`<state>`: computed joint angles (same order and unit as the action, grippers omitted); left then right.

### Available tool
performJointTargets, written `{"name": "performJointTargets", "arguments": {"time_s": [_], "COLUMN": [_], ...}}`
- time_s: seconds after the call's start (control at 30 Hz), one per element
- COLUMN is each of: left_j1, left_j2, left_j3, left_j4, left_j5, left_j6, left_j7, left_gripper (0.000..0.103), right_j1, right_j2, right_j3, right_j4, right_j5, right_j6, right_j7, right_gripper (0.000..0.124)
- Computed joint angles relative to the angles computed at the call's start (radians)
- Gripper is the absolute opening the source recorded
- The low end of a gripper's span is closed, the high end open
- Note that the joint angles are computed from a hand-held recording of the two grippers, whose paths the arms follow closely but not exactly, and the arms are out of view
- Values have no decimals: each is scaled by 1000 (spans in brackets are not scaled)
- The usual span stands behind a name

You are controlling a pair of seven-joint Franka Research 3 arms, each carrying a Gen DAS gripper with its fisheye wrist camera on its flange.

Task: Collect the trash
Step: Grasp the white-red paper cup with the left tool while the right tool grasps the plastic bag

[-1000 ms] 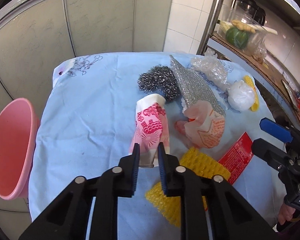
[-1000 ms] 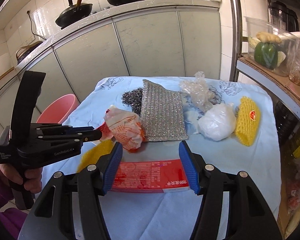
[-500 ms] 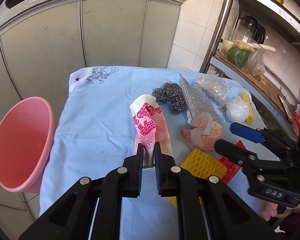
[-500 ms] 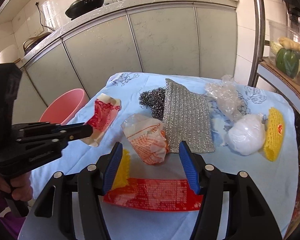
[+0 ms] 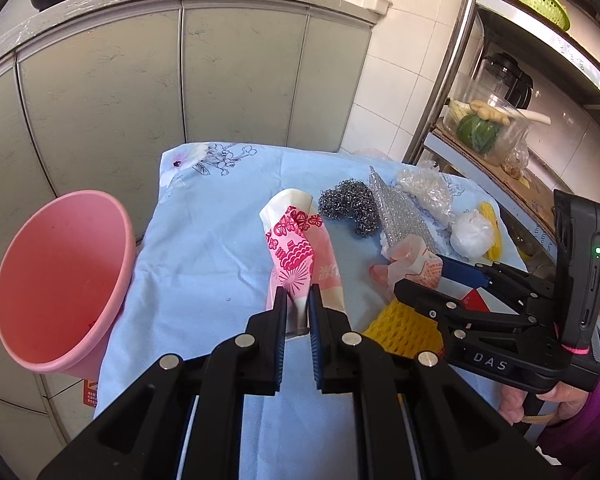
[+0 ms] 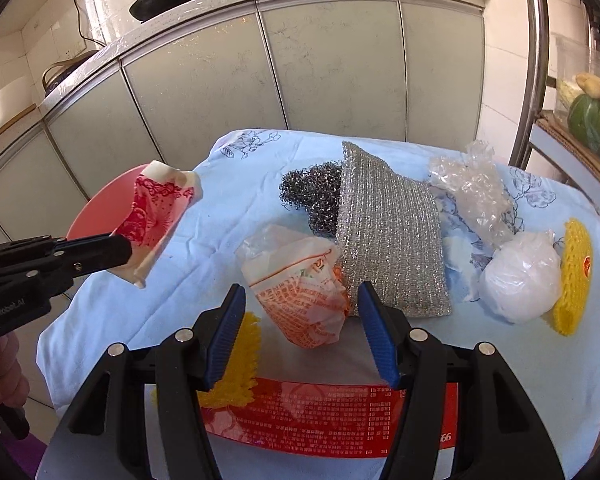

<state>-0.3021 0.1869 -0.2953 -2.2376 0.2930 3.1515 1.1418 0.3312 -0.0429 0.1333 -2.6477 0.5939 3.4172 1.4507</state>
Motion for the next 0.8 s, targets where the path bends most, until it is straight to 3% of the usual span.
{"name": "performJointTargets", "arguments": {"time_s": [0.03, 0.17, 0.4, 0.47, 0.63, 0.8], "left_j1": [6, 23, 67, 49, -66, -274], "left_j2": [-3, -14, -42, -54, -88, -105], "left_j3": [-5, -18, -54, -31, 102, 330], "left_j4": [-5, -22, -63, -74, -100, -102], "left_j5": [-4, -16, -48, -37, 33, 167], "left_j6": [5, 17, 64, 79, 105, 120], "left_j7": [4, 12, 29, 13, -63, -201], "left_gripper": [10, 10, 10, 10, 10, 10], "right_j1": [6, -4, -16, -9, 14, 23], "right_j2": [-1, -5, -37, -52, -90, -120], "right_j3": [-14, 9, 92, 104, 117, 134], "right_j4": [-6, -5, -2, -5, -25, -40], "right_j5": [-37, 20, 248, 293, 358, 418], "right_j6": [0, -1, 34, 49, 87, 111], "right_j7": [32, -12, -196, -231, -262, -293], "right_gripper": [42, 38, 37, 37, 37, 37]}}
